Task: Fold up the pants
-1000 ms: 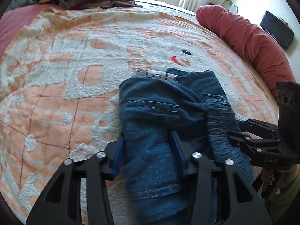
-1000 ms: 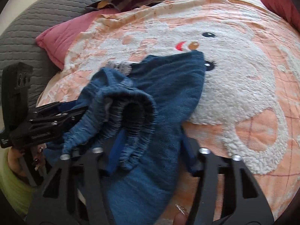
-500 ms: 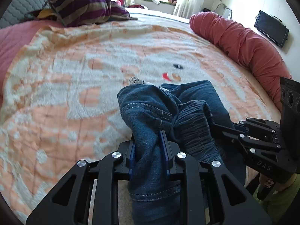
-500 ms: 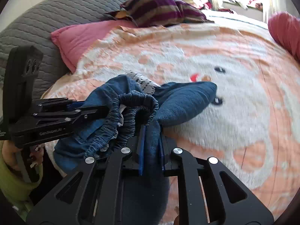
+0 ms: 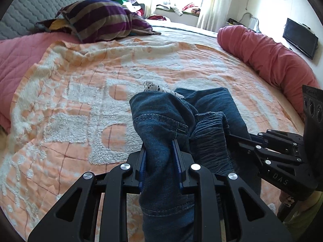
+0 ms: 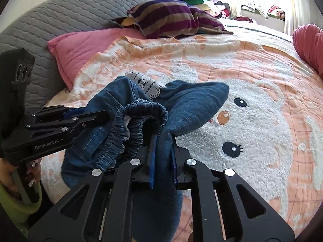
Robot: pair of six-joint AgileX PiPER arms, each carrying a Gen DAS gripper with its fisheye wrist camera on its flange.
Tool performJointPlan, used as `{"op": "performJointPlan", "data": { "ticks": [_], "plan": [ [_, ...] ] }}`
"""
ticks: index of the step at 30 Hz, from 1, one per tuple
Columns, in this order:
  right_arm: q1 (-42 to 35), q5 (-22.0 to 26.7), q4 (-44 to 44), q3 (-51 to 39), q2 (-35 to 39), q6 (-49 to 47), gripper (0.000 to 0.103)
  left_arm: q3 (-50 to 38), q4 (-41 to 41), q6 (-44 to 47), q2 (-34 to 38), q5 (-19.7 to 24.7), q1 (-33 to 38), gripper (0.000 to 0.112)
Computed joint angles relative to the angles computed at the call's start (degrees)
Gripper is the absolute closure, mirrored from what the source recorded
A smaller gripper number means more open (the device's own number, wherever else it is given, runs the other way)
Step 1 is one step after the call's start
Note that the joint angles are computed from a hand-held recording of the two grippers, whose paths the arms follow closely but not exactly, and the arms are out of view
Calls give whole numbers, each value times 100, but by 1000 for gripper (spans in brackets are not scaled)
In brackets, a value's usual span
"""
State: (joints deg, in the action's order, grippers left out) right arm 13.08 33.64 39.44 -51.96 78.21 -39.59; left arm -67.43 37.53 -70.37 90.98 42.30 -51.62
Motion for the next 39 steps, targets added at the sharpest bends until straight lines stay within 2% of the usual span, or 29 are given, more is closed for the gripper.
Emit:
{"op": "performJointPlan", "data": {
  "ticks": [3, 6, 8, 13, 16, 20, 23, 25, 29, 33, 39],
  "plan": [
    [85, -135, -154, -1, 156, 120, 95, 128, -55, -28, 67, -153, 132, 90],
    [82, -219, -309, 67, 222, 332, 90, 214, -47, -121, 152, -200, 187, 89],
    [25, -236, -473, 95, 278, 553, 87, 275, -45, -173, 191, -238, 239, 82],
    [-25, -220, -1239, 52, 435, 1465, 58, 376, -46, -302, 309, -234, 325, 58],
    [-56, -198, -1462, 36, 575, 1763, 52, 434, -115, -331, 373, -275, 375, 52],
    [92, -325, -1833, 92, 527, 2145, 52, 454, -162, -301, 370, -299, 397, 51],
    [69, -326, -1681, 173, 282, 1996, 45, 459, -72, -387, 259, -191, 301, 50],
    [76, -382, -1636, 263, 7, 1964, 38, 495, 6, -500, 137, -118, 205, 40],
    [126, -428, -1739, 371, -587, 2093, 26, 535, 283, -822, -155, 212, -131, 37],
    [335, -497, -2322, 418, -1277, 2681, 13, 507, 653, -1205, -492, 759, -586, 18],
    [607, -332, -3096, 424, -2080, 3500, 9, 289, 1158, -1632, -897, 1839, -1458, 14]
  ]
}}
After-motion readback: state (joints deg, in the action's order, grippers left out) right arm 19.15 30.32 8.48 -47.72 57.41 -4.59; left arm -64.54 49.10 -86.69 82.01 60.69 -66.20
